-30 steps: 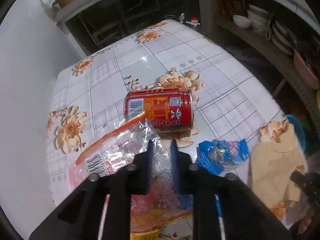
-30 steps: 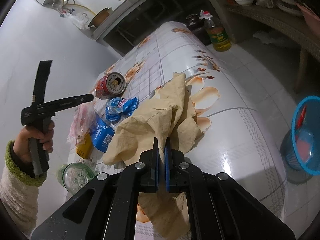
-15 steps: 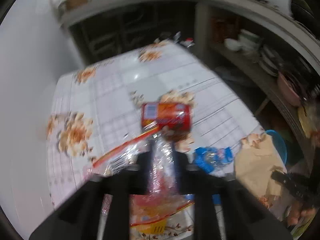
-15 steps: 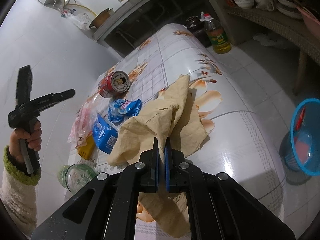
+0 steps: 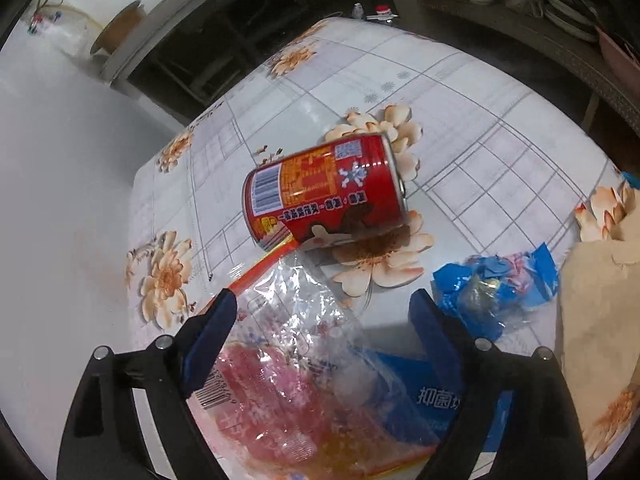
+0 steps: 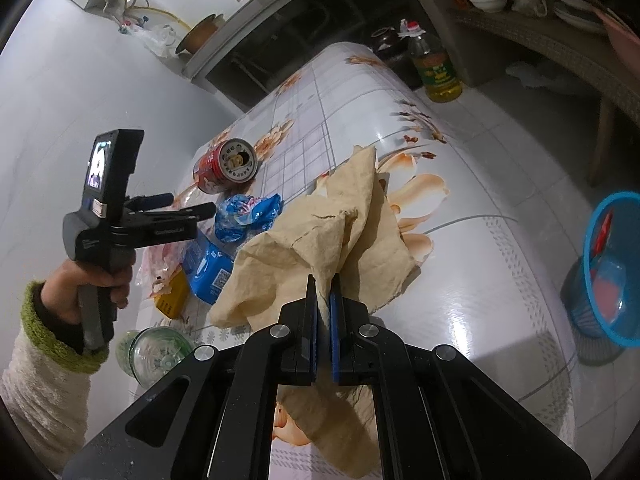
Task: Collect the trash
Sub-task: 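Lift the clear bag with the left tool, leaving the red can on the table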
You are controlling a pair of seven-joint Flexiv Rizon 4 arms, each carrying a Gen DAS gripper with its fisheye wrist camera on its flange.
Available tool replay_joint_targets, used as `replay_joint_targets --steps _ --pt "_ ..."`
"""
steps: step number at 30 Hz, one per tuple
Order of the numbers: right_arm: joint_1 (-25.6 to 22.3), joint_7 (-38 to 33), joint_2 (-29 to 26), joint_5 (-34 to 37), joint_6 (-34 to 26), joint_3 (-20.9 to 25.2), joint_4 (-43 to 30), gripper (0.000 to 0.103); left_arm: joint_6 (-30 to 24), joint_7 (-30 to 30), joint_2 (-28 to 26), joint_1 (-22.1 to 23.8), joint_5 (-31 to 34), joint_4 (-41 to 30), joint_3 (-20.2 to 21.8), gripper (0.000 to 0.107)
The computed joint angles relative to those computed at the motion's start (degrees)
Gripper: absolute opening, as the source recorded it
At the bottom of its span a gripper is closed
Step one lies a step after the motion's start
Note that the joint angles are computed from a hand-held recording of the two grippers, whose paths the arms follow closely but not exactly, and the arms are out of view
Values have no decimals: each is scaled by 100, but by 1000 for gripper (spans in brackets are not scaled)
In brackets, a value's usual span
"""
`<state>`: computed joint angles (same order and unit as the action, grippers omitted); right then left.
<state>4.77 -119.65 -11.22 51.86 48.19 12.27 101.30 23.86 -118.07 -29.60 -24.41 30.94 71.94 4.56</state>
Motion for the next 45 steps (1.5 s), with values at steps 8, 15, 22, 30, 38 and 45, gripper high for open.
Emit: replay_joint_targets --steps 8,15,22,30,38,45 --pt "-25 -54 1 50 -55 -3 -6 4 509 -312 367 296 -476 568 -70 5" --pt "-40 -99 47 120 -25 -24 12 4 902 -435 874 258 -118 963 -89 0" --pt "-24 -120 96 159 -69 -35 21 4 928 -326 949 535 -517 1028 -261 14" --pt "-10 -84 111 177 -71 -64 21 4 42 72 180 602 -1097 328 -317 81" --pt "-25 -61 58 203 -110 -63 -23 5 -150 176 33 415 -887 117 -128 41" --pt "-32 -77 66 236 -111 -53 -23 5 54 315 122 452 -951 257 -162 0"
